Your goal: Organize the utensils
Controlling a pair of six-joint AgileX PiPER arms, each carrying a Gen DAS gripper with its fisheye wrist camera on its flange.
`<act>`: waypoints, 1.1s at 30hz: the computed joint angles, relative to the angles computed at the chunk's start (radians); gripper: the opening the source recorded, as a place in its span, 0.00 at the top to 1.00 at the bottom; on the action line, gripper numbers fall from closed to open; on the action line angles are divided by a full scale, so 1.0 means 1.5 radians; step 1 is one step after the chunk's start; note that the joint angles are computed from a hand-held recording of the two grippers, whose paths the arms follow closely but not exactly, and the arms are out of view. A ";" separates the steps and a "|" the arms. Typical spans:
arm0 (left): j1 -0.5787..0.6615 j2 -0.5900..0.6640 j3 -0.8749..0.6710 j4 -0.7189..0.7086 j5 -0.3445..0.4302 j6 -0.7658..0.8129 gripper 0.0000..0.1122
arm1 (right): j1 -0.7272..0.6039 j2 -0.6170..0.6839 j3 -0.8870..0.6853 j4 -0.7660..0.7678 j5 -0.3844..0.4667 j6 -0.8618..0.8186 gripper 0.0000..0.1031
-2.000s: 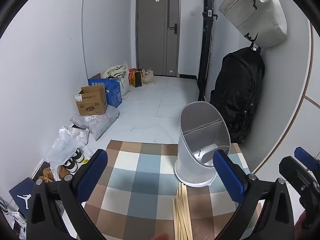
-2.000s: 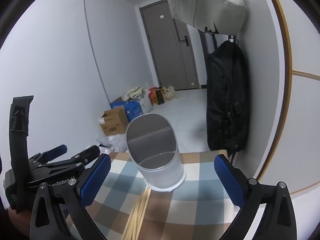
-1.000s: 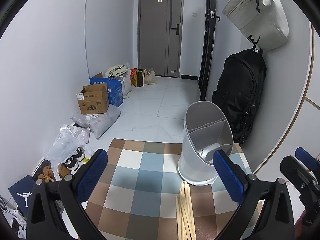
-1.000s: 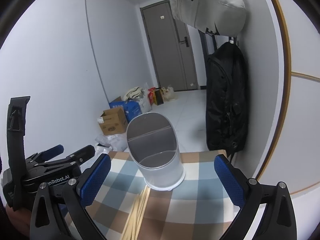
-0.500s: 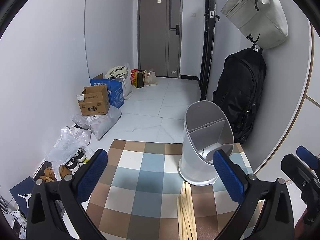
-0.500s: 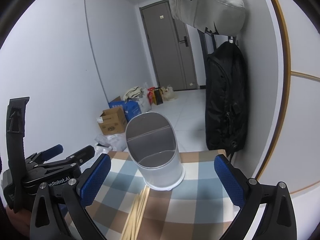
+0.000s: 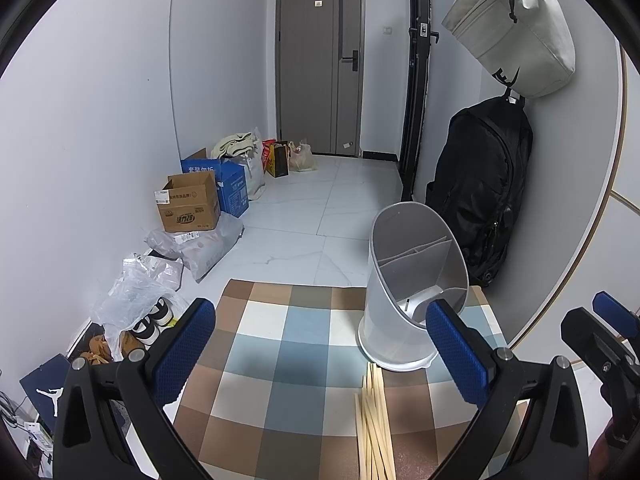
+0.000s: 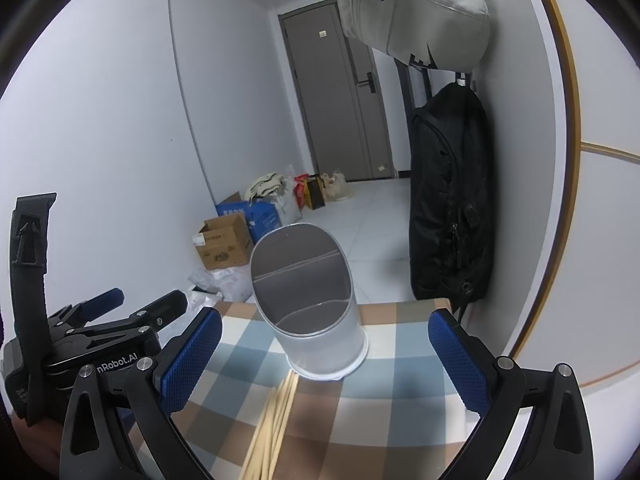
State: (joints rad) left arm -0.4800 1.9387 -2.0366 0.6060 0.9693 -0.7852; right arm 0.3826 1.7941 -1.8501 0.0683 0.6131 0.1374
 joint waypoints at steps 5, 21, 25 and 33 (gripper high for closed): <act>0.002 -0.002 0.002 -0.002 -0.002 0.002 0.09 | 0.001 0.000 0.001 -0.002 0.000 0.001 0.00; 0.004 -0.005 0.008 -0.007 -0.002 0.006 0.09 | 0.000 0.000 0.001 0.000 0.001 0.000 0.00; 0.002 -0.006 0.009 -0.011 0.000 0.010 0.09 | -0.001 -0.001 0.004 0.002 0.000 -0.004 0.00; 0.032 -0.023 0.027 -0.056 -0.008 0.043 0.09 | 0.003 0.025 -0.032 -0.006 0.043 0.008 0.06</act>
